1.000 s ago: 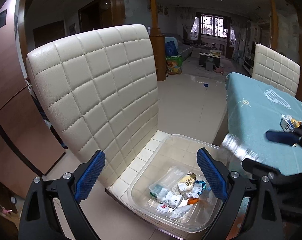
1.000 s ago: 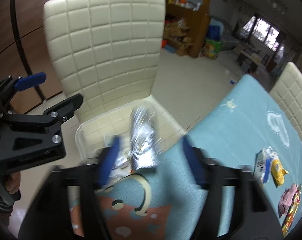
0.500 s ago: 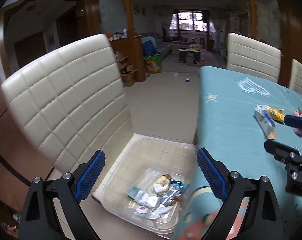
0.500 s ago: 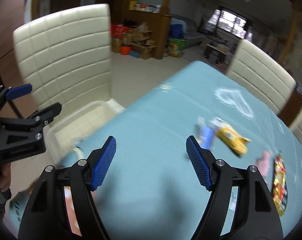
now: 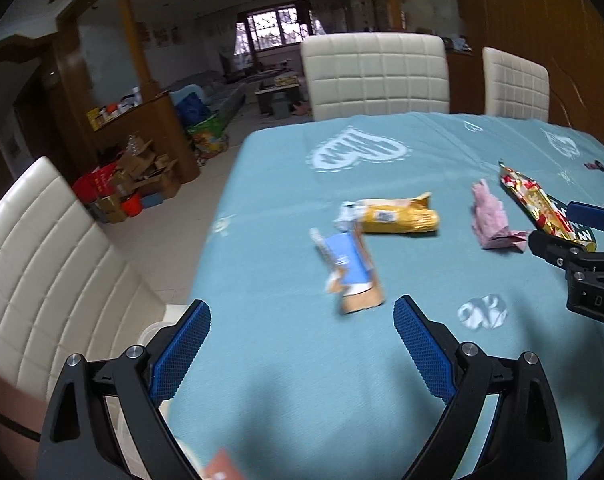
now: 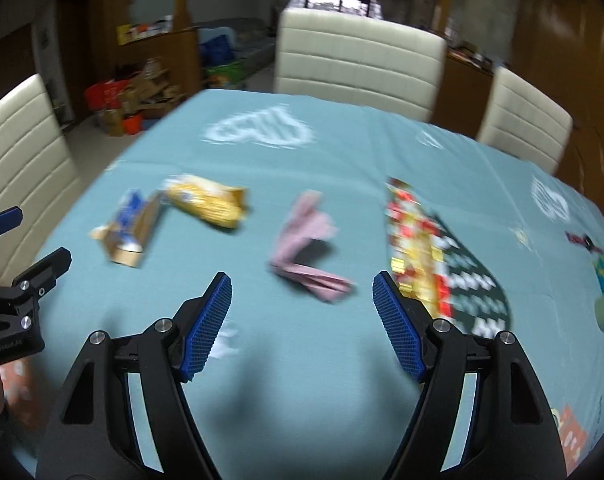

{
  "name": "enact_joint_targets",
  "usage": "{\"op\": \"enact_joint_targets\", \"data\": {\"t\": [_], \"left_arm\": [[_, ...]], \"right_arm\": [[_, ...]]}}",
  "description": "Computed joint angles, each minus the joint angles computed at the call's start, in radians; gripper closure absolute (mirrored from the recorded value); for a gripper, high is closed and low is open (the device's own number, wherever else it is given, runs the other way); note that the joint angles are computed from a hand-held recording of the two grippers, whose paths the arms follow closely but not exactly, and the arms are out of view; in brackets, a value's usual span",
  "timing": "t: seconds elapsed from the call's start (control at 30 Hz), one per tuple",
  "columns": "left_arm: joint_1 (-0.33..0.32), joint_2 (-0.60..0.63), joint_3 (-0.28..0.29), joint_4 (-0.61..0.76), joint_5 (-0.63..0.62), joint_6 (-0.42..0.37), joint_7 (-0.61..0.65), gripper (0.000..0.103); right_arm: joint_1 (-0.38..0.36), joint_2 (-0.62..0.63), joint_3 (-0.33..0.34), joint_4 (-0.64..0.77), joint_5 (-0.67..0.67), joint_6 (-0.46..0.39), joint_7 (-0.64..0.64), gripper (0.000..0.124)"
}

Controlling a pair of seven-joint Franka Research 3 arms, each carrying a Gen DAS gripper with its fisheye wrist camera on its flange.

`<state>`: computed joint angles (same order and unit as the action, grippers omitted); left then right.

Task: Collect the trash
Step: 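Move both grippers back toward the red-gold wrapper and blue-white carton, then grasp the red-gold foil wrapper with the right gripper while the left grasps the blue-white carton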

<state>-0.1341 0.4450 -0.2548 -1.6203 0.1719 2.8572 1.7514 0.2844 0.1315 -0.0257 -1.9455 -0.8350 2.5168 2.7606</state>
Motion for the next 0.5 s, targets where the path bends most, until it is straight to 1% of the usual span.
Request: {"op": "enact_joint_targets", "data": {"t": [0.1, 0.17, 0.2, 0.3, 0.37, 0.5], "left_arm": [[-0.055, 0.044, 0.021, 0.064, 0.035, -0.058, -0.033, 0.012], [-0.079, 0.066, 0.033, 0.090, 0.058, -0.085, -0.050, 0.012], [-0.103, 0.082, 0.050, 0.114, 0.080, -0.104, -0.072, 0.012], [-0.141, 0.115, 0.083, 0.162, 0.132, -0.132, -0.124, 0.012], [-0.157, 0.136, 0.097, 0.193, 0.158, -0.141, -0.155, 0.012], [-0.165, 0.170, 0.104, 0.240, 0.183, -0.166, -0.192, 0.012]], "right_arm": [[-0.027, -0.041, -0.014, -0.064, 0.006, 0.014, 0.024, 0.050], [-0.052, -0.058, -0.016, -0.097, 0.022, 0.026, 0.023, 0.049], [-0.065, -0.063, -0.017, -0.111, 0.037, 0.033, 0.019, 0.049], [-0.092, -0.069, -0.015, -0.137, 0.067, 0.054, 0.013, 0.048], [-0.106, -0.064, -0.015, -0.146, 0.092, 0.068, 0.002, 0.048], [-0.115, -0.044, -0.021, -0.146, 0.103, 0.077, 0.002, 0.049]]}}
